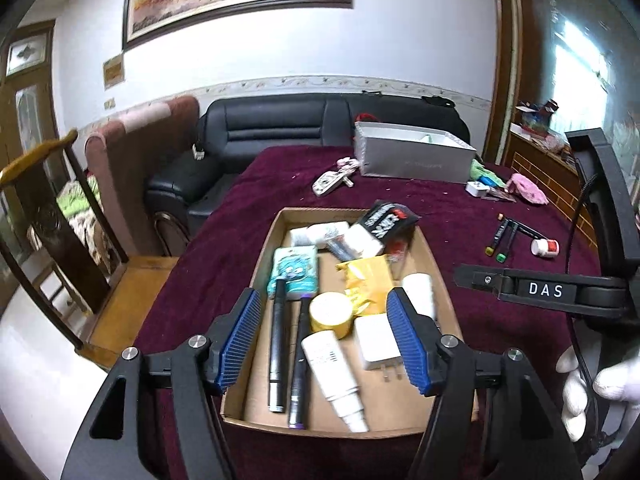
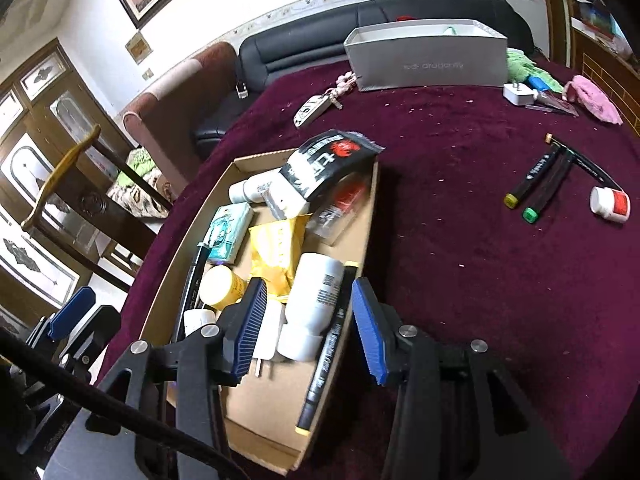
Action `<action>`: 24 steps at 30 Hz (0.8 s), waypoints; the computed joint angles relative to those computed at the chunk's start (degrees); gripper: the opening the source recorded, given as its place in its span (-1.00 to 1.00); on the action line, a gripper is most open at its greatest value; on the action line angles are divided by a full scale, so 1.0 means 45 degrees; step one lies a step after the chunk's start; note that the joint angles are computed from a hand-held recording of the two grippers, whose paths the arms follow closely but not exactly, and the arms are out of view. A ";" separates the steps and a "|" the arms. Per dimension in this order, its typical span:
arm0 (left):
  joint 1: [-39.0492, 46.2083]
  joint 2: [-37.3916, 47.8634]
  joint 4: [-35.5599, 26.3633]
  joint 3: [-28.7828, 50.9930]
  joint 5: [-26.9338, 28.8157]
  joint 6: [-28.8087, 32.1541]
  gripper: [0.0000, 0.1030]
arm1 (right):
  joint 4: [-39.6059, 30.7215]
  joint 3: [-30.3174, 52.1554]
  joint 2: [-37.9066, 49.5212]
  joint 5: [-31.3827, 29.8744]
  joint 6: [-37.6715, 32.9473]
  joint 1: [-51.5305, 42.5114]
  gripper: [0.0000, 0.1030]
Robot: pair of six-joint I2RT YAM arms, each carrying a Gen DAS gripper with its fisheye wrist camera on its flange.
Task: Organize objects
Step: 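Move both grippers back over the markers and pill bottle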
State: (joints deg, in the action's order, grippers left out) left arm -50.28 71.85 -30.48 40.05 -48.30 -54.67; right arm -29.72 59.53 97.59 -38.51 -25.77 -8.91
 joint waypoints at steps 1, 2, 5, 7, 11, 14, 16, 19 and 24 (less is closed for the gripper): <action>-0.0196 0.0290 -0.0131 0.0295 -0.0097 -0.0017 0.16 | -0.0089 0.0055 0.0032 -0.0106 -0.0100 -0.0193 -0.07; -0.0334 0.0518 -0.0194 0.0497 -0.0149 -0.0031 0.16 | -0.0192 0.0135 0.0094 -0.0231 -0.0224 -0.0419 -0.06; -0.0787 0.1360 -0.0553 0.1355 -0.0257 -0.0061 0.16 | -0.0635 0.0538 0.0386 -0.0611 -0.0629 -0.1168 -0.06; -0.1061 0.2007 -0.0726 0.1991 -0.0261 0.0027 0.16 | -0.0930 0.0870 0.0648 -0.0869 -0.0884 -0.1717 -0.06; -0.1435 0.3288 -0.1060 0.3283 -0.0137 0.0310 0.16 | -0.1481 0.1564 0.1236 -0.1274 -0.1350 -0.2697 -0.01; -0.1665 0.4405 -0.1210 0.4397 0.0081 0.0744 0.16 | -0.1881 0.2180 0.1802 -0.1485 -0.1664 -0.3358 0.03; -0.1719 0.5042 -0.1206 0.5025 0.0287 0.1080 0.16 | -0.2159 0.2739 0.2315 -0.1583 -0.1824 -0.3784 0.03; -0.1740 0.6093 -0.1181 0.6097 0.0705 0.1576 0.16 | -0.2559 0.3619 0.3097 -0.1643 -0.1962 -0.4323 0.03; -0.1577 0.7634 -0.1077 0.7700 0.1413 0.2401 0.16 | -0.3149 0.5251 0.4407 -0.1567 -0.2023 -0.5139 0.03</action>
